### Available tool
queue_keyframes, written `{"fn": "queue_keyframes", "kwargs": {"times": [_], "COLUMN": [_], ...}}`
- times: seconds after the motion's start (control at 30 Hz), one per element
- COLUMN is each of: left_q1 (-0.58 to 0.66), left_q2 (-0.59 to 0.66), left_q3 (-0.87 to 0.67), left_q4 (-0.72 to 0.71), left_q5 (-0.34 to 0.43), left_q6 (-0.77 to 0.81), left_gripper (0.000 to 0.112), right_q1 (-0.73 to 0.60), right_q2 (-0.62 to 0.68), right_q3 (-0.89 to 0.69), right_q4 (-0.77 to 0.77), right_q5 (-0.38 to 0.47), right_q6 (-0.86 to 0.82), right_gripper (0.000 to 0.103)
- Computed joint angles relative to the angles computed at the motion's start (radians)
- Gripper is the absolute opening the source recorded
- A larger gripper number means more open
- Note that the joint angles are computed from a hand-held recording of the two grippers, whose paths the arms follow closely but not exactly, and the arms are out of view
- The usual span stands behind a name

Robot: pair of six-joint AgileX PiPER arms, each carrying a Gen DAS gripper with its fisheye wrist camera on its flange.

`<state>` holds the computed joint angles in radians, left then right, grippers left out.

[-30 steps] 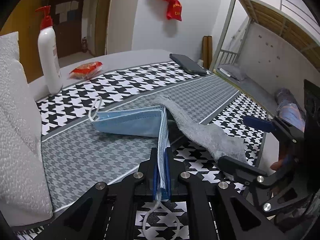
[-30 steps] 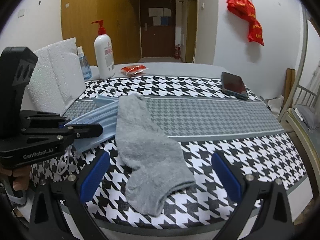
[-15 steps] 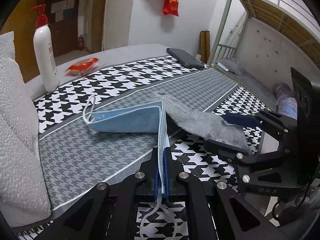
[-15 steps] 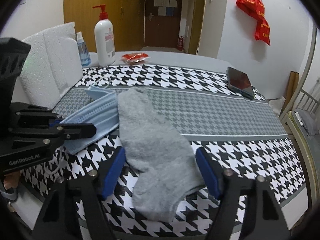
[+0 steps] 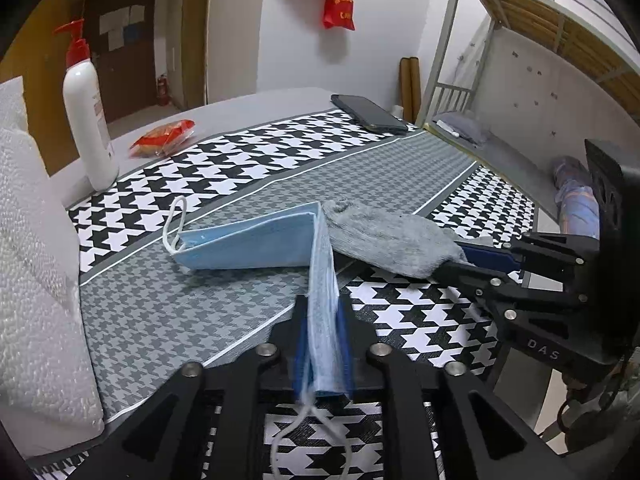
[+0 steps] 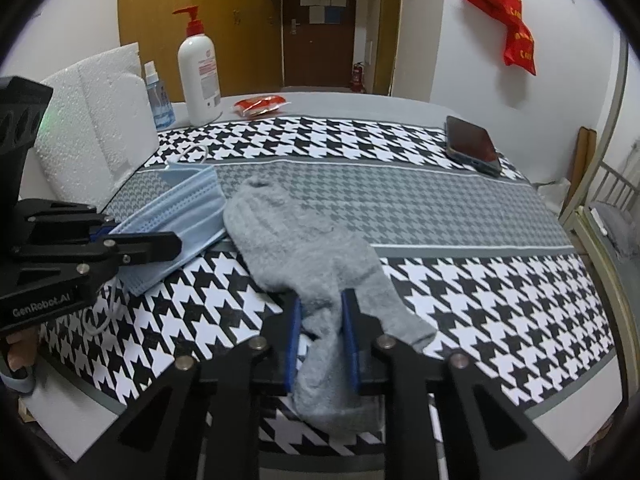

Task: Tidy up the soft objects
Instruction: 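Lift and carry the grey sock over the foam box with the right gripper while the left carries the mask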

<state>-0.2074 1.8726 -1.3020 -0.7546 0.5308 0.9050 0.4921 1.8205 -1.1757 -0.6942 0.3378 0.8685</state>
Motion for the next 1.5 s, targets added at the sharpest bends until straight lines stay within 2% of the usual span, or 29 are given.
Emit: {"fn": "queue_keyframes", "kwargs": {"times": [0.07,0.3,0.37,0.4,0.5,0.67,0.97,1.5], "left_q1": [-0.014,-0.037,-0.038,-0.04,-0.045,-0.046,-0.043,-0.009], "left_q2": [0.002,0.022,0.027,0.027,0.018,-0.023,-0.129,-0.36], "left_q3": [-0.003,-0.032,-0.042,-0.043,-0.036,0.003,0.091,0.288], "left_q4": [0.023,0.061,0.071,0.073,0.071,-0.005,-0.128,-0.359], "left_q5": [-0.011,-0.055,-0.054,-0.056,-0.071,-0.092,-0.128,-0.179], "left_q6": [-0.012,-0.082,-0.099,-0.102,-0.106,-0.031,0.09,0.321], "left_gripper": [0.026,0.026,0.018,0.007,0.004,0.003,0.003,0.003], "right_q1": [-0.003,-0.01,-0.014,-0.016,-0.023,-0.035,-0.039,0.034], "right_q2": [-0.012,-0.051,-0.061,-0.066,-0.077,-0.09,-0.162,-0.292], "right_q3": [0.02,0.078,0.094,0.102,0.12,0.139,0.178,0.203], "right_q4": [-0.018,-0.056,-0.071,-0.081,-0.089,-0.096,-0.251,-0.438], "right_q5": [-0.011,-0.034,-0.046,-0.05,-0.069,-0.093,-0.093,0.003], "right_q6": [0.026,0.096,0.123,0.14,0.157,0.185,0.362,0.552], "right_gripper": [0.023,0.023,0.023,0.023,0.023,0.021,0.02,0.02]}}
